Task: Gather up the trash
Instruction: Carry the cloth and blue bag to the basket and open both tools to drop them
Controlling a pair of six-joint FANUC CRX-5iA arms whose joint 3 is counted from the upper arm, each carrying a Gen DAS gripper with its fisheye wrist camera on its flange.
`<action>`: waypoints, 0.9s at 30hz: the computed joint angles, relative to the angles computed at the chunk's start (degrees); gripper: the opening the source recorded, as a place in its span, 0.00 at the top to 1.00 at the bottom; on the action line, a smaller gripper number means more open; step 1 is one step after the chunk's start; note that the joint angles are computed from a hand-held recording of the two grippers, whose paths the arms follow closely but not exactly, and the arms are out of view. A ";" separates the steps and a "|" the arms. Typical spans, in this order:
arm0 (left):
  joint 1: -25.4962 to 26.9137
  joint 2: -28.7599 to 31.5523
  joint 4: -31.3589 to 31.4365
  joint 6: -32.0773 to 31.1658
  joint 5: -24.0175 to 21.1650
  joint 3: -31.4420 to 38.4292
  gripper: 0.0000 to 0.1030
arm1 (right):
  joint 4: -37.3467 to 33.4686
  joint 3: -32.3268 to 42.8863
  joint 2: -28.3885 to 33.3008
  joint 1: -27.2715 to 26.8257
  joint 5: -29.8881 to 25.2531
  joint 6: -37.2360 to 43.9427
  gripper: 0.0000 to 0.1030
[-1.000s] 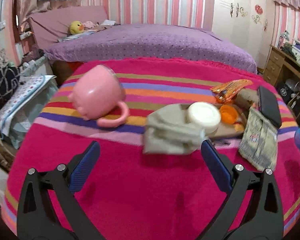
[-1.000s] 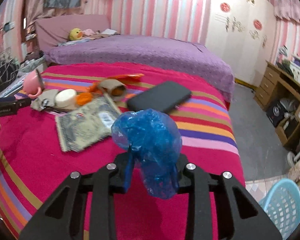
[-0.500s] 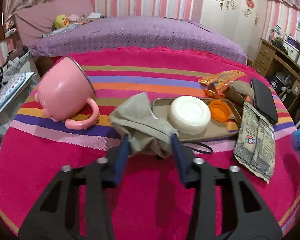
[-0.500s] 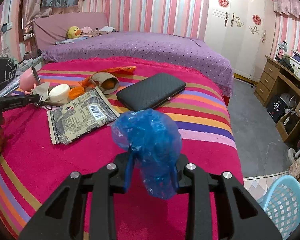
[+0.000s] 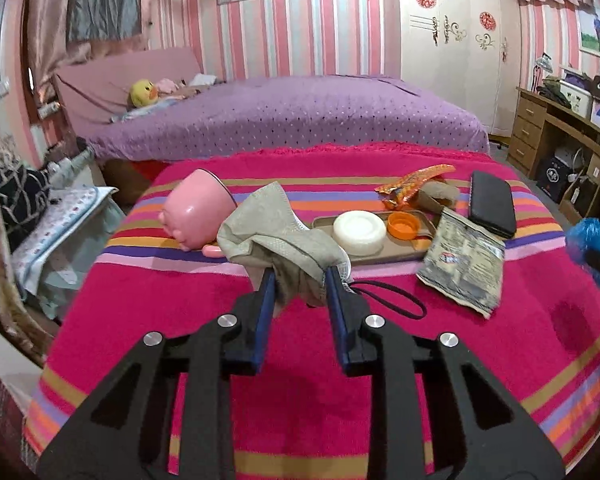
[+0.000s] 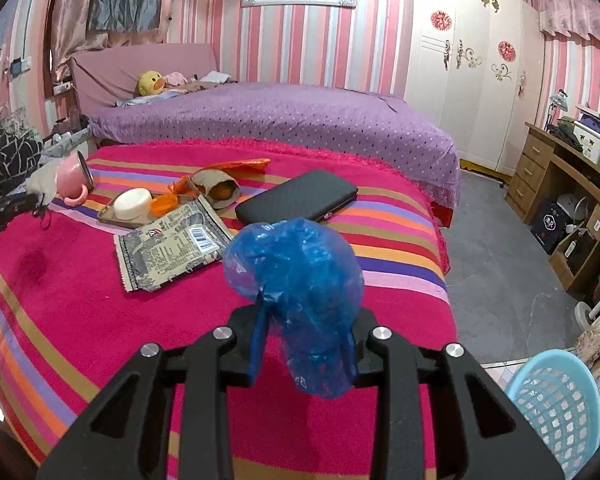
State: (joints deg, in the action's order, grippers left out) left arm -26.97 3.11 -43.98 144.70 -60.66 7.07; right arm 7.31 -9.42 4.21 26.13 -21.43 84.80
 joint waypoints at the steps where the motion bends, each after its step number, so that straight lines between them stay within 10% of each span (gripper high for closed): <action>1: -1.21 0.13 -0.96 0.81 -1.13 0.42 0.76 | 0.01 -0.65 -0.76 -0.14 0.20 0.15 0.70; 12: -12.54 4.34 -6.77 5.43 -6.10 5.79 0.76 | -3.58 -5.31 -7.94 -6.39 0.29 4.39 0.70; 27: -18.93 23.04 -0.37 -0.13 0.38 26.58 0.76 | -5.57 -4.02 -6.27 -22.18 -0.25 7.51 0.70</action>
